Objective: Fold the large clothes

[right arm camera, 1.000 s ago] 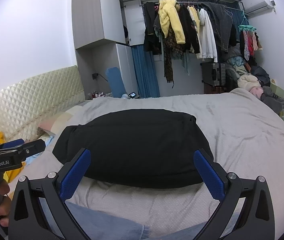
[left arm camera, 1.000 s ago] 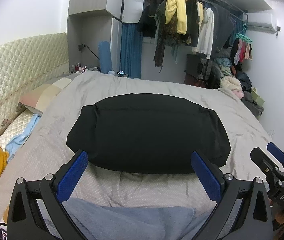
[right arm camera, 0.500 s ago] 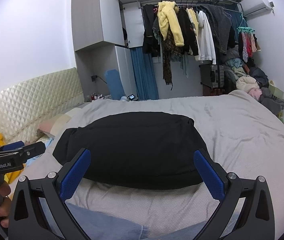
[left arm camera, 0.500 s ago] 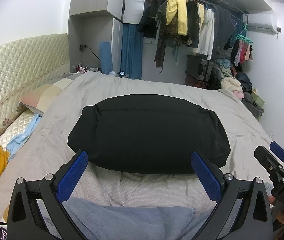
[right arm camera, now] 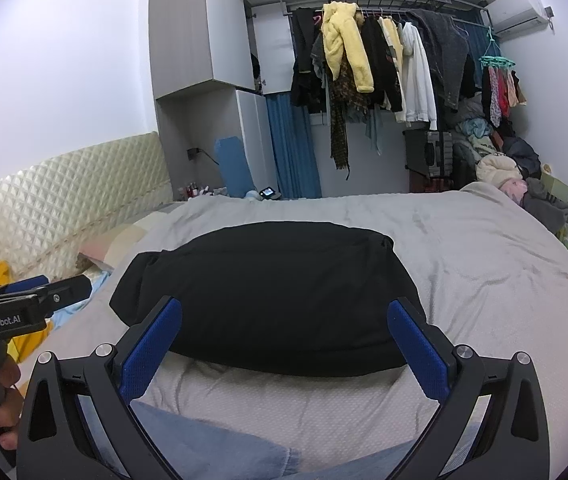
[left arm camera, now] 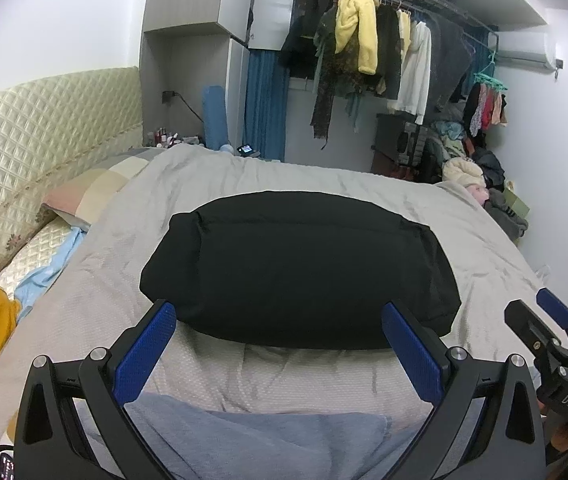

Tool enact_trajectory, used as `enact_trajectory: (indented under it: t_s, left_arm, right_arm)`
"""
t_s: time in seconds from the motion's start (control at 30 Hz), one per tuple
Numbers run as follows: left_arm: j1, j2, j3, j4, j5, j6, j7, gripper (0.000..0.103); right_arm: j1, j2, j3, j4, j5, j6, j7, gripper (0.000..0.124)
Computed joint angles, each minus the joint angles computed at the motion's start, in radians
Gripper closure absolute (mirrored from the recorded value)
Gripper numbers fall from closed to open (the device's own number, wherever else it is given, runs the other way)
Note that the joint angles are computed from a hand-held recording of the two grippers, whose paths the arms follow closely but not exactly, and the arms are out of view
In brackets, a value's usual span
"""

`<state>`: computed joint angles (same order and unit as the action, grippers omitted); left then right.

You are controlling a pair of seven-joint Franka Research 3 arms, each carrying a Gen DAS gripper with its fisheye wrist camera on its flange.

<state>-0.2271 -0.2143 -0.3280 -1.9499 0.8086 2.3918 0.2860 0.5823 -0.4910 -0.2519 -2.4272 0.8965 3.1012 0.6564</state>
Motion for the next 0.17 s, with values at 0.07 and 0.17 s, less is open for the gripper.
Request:
enact_trajectory:
  t_s: [0.07,0.17]
  left_arm:
    - [-0.002,-0.001,0.0,0.0,-0.002,0.0,0.007,0.0]
    - [-0.002,-0.002,-0.001,-0.001,-0.003,-0.003,0.004,0.0]
  right_arm:
    - [0.002,-0.001,-0.003,-0.001,0.001,-0.002,-0.001,0.021]
    - [0.005,0.001,-0.004,-0.001,0.003,0.003,0.0,0.021]
